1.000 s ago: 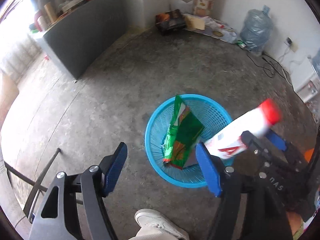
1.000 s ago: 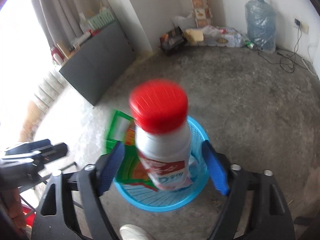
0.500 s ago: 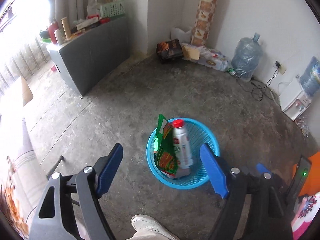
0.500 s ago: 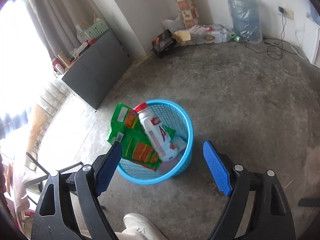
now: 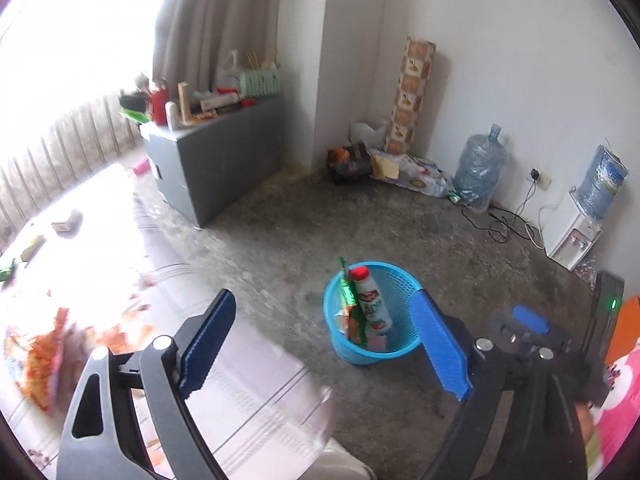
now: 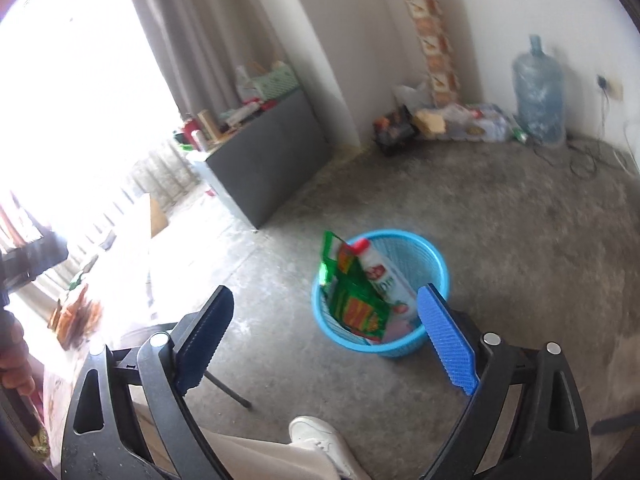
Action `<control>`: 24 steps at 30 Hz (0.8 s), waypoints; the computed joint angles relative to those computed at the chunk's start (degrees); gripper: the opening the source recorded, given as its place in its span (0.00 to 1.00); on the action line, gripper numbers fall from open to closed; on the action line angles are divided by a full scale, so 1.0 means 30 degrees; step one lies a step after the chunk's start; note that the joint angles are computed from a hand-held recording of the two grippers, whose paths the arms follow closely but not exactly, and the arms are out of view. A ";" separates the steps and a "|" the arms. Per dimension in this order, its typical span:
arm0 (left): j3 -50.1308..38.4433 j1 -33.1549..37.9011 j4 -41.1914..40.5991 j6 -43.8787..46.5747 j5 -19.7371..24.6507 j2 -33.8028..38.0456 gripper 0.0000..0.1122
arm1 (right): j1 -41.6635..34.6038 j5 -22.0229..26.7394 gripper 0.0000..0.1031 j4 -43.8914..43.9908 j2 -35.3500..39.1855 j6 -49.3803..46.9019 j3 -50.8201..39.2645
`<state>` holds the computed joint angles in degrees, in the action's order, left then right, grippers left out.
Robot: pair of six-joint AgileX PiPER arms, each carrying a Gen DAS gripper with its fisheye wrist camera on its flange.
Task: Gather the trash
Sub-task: 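Bring both tools back over the table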
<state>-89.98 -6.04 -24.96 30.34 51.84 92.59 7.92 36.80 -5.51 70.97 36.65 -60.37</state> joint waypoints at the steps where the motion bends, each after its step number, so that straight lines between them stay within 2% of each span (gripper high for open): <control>1: 0.0722 0.0608 -0.0205 0.0478 -0.0068 -0.0717 0.78 | 0.0450 0.0173 0.88 -0.0253 0.0090 0.0209 -0.0418; 4: 0.2345 0.2700 -0.1201 0.1546 0.0150 -0.2490 0.78 | 0.1832 0.0904 0.91 -0.1076 0.0489 0.0868 -0.1715; 9: 0.3421 0.6701 -0.3047 0.3079 0.1251 -0.3885 0.78 | 0.4610 0.2747 0.92 -0.2868 0.1525 0.2869 -0.4010; 15: 0.3222 1.0828 -0.4664 0.4537 0.2574 -0.3978 0.79 | 0.8333 0.5771 0.92 -0.5559 0.3869 0.4934 -0.7541; 20: 0.2683 1.2863 -0.5127 0.5045 0.3155 -0.3632 0.79 | 1.0717 0.7992 0.92 -0.7450 0.6001 0.4710 -1.0634; 24: 0.1983 1.4076 -0.5275 0.4931 0.3433 -0.3072 0.79 | 1.1568 0.8381 0.92 -0.6977 0.7336 0.3041 -1.2540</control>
<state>-84.03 36.19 -40.79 45.14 62.14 83.38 42.62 61.95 -26.44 92.98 45.78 -97.99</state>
